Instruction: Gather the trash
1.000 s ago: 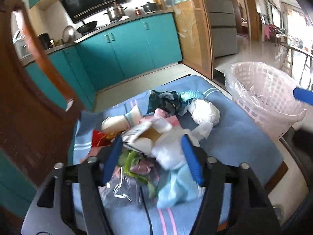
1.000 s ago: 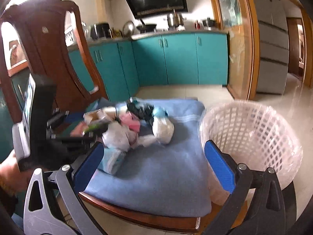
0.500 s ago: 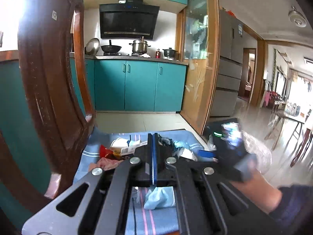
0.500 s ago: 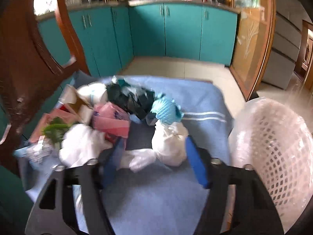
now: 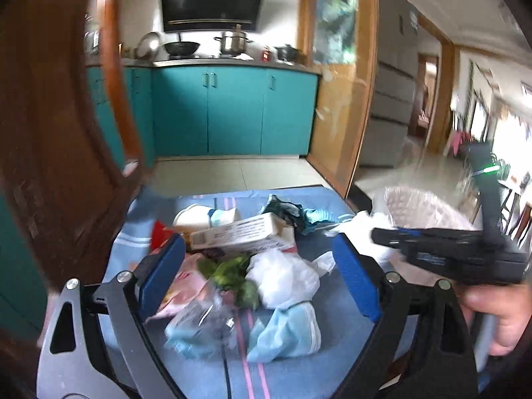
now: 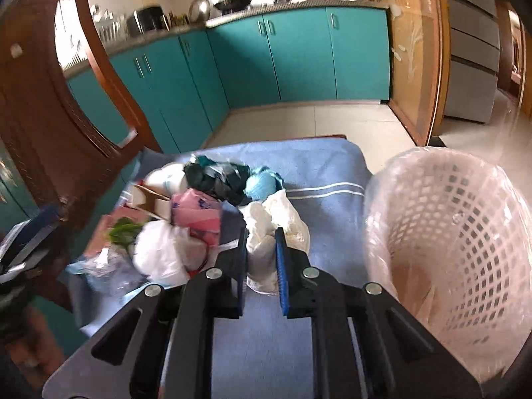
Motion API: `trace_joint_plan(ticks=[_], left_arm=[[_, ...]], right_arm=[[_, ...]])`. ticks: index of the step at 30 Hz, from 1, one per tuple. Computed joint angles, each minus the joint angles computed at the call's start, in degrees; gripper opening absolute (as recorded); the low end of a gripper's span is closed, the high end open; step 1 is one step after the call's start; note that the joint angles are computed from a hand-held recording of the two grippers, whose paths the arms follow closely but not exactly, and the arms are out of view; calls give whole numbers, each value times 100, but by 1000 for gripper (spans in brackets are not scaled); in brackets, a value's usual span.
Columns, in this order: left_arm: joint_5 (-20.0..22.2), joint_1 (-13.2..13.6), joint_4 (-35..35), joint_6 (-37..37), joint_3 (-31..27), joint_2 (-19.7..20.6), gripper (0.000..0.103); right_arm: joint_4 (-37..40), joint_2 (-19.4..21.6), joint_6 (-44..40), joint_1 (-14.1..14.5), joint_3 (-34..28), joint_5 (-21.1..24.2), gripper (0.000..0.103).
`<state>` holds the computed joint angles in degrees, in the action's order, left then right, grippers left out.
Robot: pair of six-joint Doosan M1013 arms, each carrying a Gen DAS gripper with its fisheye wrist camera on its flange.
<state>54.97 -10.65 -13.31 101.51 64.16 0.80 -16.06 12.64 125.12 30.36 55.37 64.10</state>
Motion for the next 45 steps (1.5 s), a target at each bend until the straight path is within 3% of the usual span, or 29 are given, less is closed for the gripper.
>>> trace_joint_plan(ticks=[6, 10, 11, 13, 14, 15, 19, 22, 26, 33, 36, 37, 45], left_arm=[[154, -640, 1378, -92, -282, 347, 90], [440, -973, 2435, -652, -492, 602, 89], [559, -993, 2555, -882, -572, 675, 85], [719, -974, 2568, -1086, -645, 742, 61], [772, -959, 2575, -1159, -656, 750, 55], [772, -927, 2532, -1208, -636, 723, 39], [736, -698, 1908, -1142, -589, 599, 27], [572, -462, 1151, -923, -433, 369, 23], [54, -191, 124, -457, -42, -106, 21], [-799, 100, -943, 28, 463, -750, 20], [-828, 193, -1138, 176, 569, -872, 17], [-808, 225, -1187, 245, 581, -895, 1], [-301, 348, -1058, -7, 384, -681, 1]], right_arm=[[62, -299, 175, -7, 339, -357, 16], [192, -320, 18, -6, 393, -420, 16], [244, -336, -28, -12, 407, -430, 16], [257, -338, -106, 3, 410, -431, 16], [271, -344, -134, 7, 421, -444, 16], [309, -351, -172, 4, 429, -456, 16], [354, -405, -202, -9, 484, -517, 16], [390, -444, -224, -17, 499, -570, 16], [364, -498, -275, 21, 535, -702, 16], [301, -578, -373, 141, 588, -997, 16], [189, -627, -404, 254, 618, -1077, 16], [151, -650, -396, 289, 646, -1094, 16], [52, -730, -374, 484, 773, -1112, 16]])
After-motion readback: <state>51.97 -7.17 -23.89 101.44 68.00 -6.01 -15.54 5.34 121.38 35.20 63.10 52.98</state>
